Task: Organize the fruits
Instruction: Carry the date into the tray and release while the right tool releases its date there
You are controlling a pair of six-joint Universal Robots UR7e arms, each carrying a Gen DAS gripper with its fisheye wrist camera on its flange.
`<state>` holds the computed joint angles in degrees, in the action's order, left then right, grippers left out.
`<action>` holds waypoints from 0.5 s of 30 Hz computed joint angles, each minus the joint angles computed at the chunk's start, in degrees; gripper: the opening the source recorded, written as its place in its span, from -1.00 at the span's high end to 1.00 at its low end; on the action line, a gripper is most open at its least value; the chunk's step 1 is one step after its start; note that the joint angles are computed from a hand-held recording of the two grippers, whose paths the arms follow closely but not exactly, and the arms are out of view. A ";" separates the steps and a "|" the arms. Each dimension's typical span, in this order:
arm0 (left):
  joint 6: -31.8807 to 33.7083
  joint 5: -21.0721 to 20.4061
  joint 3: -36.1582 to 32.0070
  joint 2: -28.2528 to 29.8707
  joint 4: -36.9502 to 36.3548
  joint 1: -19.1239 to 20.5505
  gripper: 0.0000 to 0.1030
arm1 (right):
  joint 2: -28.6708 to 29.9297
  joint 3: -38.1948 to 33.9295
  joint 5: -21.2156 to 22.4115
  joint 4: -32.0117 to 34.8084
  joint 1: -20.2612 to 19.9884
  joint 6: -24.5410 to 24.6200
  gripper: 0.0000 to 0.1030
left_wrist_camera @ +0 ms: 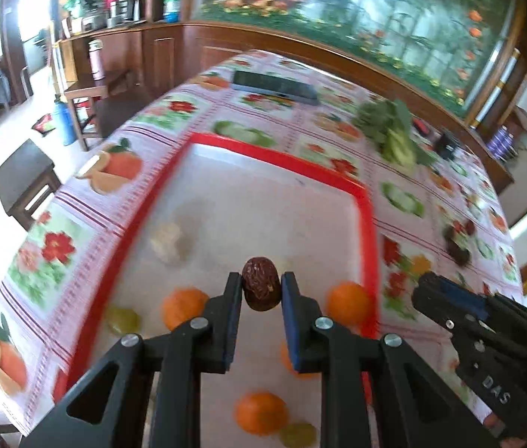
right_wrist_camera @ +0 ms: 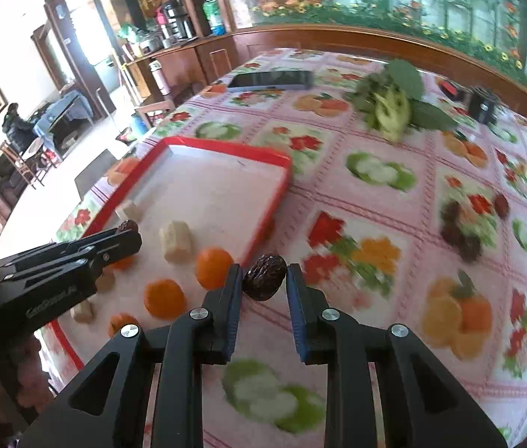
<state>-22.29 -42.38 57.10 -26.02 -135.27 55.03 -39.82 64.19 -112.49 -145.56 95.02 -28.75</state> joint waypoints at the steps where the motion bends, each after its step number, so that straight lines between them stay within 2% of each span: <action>1: -0.29 0.62 -1.20 0.46 0.90 0.41 0.54 | 1.00 -1.35 -0.02 0.54 0.21 -0.12 0.55; 5: -0.85 0.99 -6.57 2.75 4.43 2.01 0.54 | 5.52 -7.83 0.66 3.68 0.78 -0.19 0.55; 9: -1.11 1.32 -12.28 5.51 8.25 3.13 0.54 | 10.23 -14.39 -0.58 7.40 1.09 -1.64 0.55; 15: -0.84 1.19 -19.13 9.22 13.02 4.03 0.54 | 14.05 -19.40 -1.75 11.24 0.95 -2.70 0.55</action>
<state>-23.13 -41.18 37.97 -16.80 -122.25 59.06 -25.77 44.80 -114.24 -134.32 95.97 -31.44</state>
